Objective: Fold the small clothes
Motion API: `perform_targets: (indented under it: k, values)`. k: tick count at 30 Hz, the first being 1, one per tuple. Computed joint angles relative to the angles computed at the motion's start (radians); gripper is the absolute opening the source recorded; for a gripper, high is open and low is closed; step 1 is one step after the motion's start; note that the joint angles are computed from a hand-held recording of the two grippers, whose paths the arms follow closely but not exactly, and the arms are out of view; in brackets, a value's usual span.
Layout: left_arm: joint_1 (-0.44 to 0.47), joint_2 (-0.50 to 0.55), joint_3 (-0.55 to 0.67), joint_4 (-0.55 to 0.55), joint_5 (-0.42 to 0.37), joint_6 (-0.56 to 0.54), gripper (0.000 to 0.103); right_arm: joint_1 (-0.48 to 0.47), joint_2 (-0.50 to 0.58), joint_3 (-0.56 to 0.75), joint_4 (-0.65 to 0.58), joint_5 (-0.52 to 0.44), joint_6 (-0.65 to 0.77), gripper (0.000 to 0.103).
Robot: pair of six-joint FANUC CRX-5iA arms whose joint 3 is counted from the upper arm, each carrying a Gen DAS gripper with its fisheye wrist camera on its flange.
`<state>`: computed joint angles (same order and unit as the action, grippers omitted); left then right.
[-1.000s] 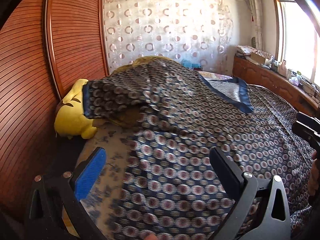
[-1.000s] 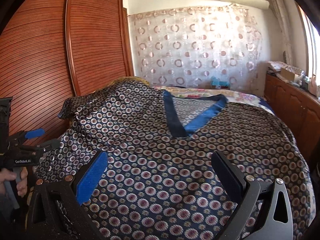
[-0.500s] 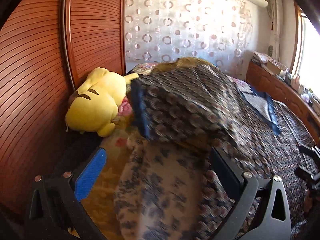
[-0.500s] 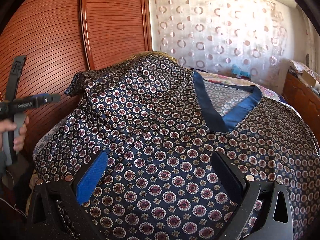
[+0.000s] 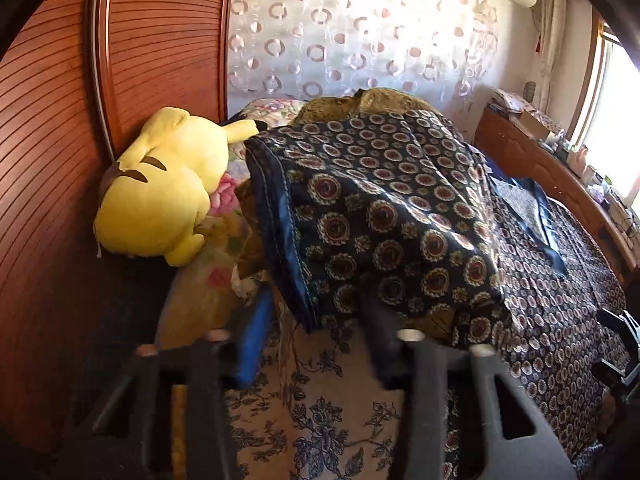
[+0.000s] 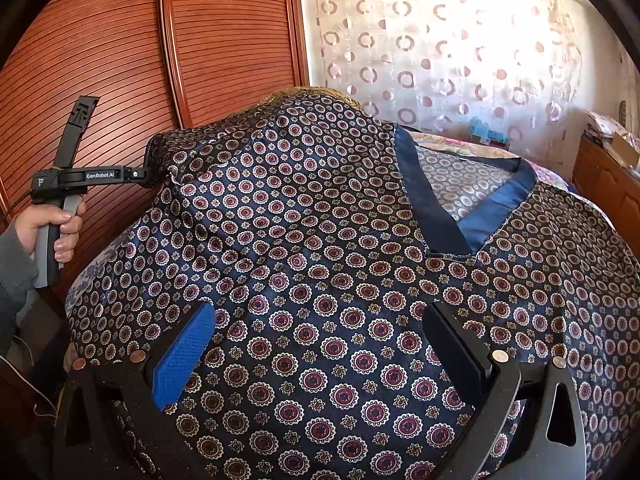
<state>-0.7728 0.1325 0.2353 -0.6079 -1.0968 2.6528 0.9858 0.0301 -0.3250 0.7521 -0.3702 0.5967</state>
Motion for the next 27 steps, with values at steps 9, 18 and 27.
perform_targets:
  k: [9, 18, 27]
  values:
    - [-0.064, -0.024, 0.042, -0.077, -0.01, -0.031, 0.005, 0.003, -0.005, -0.013, 0.028, 0.003, -0.029, 0.103]
    - [-0.068, 0.06, 0.2, -0.026, 0.038, -0.201, 0.004, 0.0, -0.014, -0.023, 0.035, 0.011, -0.052, 0.103]
    - [-0.06, 0.254, 0.438, 0.141, 0.029, -0.452, 0.004, -0.011, -0.027, -0.04, 0.057, 0.026, -0.107, 0.103]
